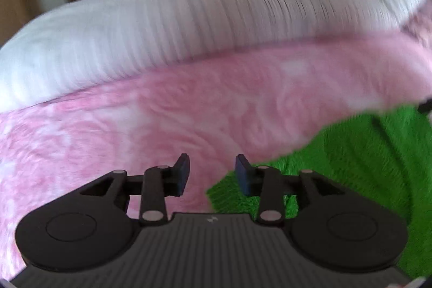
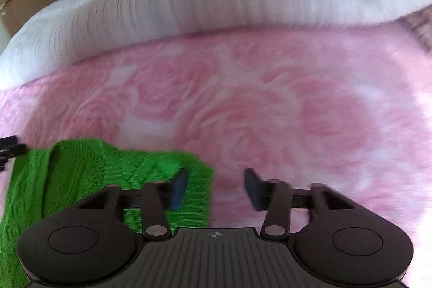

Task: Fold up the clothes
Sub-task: 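Open both tools and move them to the sweater's side edges, then grasp the sweater hem with the left tool while the right tool grasps beside it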

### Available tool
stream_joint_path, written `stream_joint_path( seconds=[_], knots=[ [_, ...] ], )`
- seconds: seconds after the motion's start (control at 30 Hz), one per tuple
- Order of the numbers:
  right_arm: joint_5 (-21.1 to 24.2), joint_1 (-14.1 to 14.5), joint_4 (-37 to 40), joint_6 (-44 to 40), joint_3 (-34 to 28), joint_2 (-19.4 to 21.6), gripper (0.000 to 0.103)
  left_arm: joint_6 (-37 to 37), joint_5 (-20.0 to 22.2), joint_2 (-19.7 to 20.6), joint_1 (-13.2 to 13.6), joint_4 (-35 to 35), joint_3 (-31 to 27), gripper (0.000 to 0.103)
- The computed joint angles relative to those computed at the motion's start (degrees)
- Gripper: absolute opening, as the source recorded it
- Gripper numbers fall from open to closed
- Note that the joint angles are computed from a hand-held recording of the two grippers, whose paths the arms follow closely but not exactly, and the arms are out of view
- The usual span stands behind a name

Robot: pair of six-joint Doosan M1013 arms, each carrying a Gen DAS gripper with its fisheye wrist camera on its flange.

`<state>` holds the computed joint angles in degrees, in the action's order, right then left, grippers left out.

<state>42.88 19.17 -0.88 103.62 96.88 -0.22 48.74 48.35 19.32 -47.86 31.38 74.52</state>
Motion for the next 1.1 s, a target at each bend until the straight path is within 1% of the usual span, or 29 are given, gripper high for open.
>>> stream_joint_path(
  seconds=[0.03,0.07,0.1,0.2,0.27,0.33,0.4,0.47,0.53,0.57,0.6,0.63,0.67,0.7,0.73,0.77,0.8,0.9,1.0,1.03,1.07,1.1],
  knots=[
    [-1.17,0.85,-3.04,1.34,0.68,-1.13,0.050,-1.88,-0.97,-1.04,-0.03,-0.78,0.86,0.026],
    [-2.01,1.38,-4.31,0.90,1.27,-2.21,0.050,-2.17,-1.71,-1.74,-0.08,-2.77,1.34,0.021],
    [-1.61,1.78,-2.59,-2.50,1.54,-3.03,0.049,-0.82,-2.39,-2.09,-0.27,-5.06,1.79,0.012],
    [1.56,2.88,4.51,-13.09,2.08,-4.01,0.049,4.84,-4.28,-2.77,-1.01,-11.72,3.32,0.011],
    [1.54,4.24,4.67,-16.82,2.43,-3.53,0.048,7.99,-3.73,-1.60,-1.30,-13.30,2.98,0.011],
    [0.19,5.09,3.48,-18.49,2.02,-2.16,0.048,10.30,-3.86,0.44,-1.02,-13.43,1.84,0.012],
    [-0.81,5.17,2.00,-17.33,0.65,0.42,0.048,10.29,-5.27,2.23,-0.61,-11.44,0.36,0.011],
    [-1.91,5.08,-0.19,-14.68,-0.80,2.97,0.048,9.67,-6.26,3.87,-0.02,-10.29,-1.44,0.008],
    [-2.76,3.58,3.05,-13.37,-2.01,4.57,0.048,8.86,-5.94,5.37,0.94,-11.76,-3.77,0.007],
    [-2.05,3.11,4.51,-12.03,-3.13,5.47,0.048,8.22,-5.46,5.96,1.12,-11.36,-4.76,0.010],
    [-1.11,2.80,5.23,-11.00,-3.90,5.85,0.048,7.99,-3.11,6.69,1.12,-10.65,-6.23,0.013],
    [-0.07,2.59,5.74,-10.40,-4.47,5.92,0.048,7.78,-0.83,7.14,1.13,-10.56,-7.43,0.013],
    [0.88,2.42,6.09,-9.73,-4.94,5.87,0.048,6.41,-1.33,6.46,1.19,-10.65,-6.90,0.013],
    [1.38,2.45,5.72,-8.75,-4.96,5.30,0.048,4.47,-2.99,5.31,1.27,-10.65,-5.64,0.013],
    [1.59,2.69,4.77,-7.63,-4.68,4.47,0.048,2.59,-4.93,3.61,1.16,-10.82,-3.85,0.013],
    [1.95,3.20,3.04,-6.39,-4.21,3.27,0.048,1.21,-6.00,2.01,0.84,-10.78,-2.25,0.013],
    [2.35,3.71,1.68,-5.53,-3.70,2.05,0.048,0.38,-6.20,0.56,0.30,-10.58,-0.84,0.012],
    [4.39,5.41,2.14,-8.27,-1.26,-1.85,0.048,2.34,-4.97,-3.83,-2.41,-11.44,3.87,0.012],
    [8.11,8.61,2.39,-9.89,2.35,-5.37,0.048,5.14,-2.33,-6.63,-5.75,-13.31,7.89,0.010],
    [9.06,9.91,1.60,-9.37,3.69,-6.40,0.048,5.37,-1.11,-7.46,-7.14,-13.05,9.23,0.008],
    [9.76,11.87,-1.34,-7.22,5.36,-7.80,0.048,5.17,0.35,-8.25,-8.69,-12.21,10.48,0.007],
    [10.38,14.06,-4.67,-4.70,7.03,-9.24,0.048,3.24,1.66,-9.27,-10.18,-10.51,11.79,0.007]
  ],
)
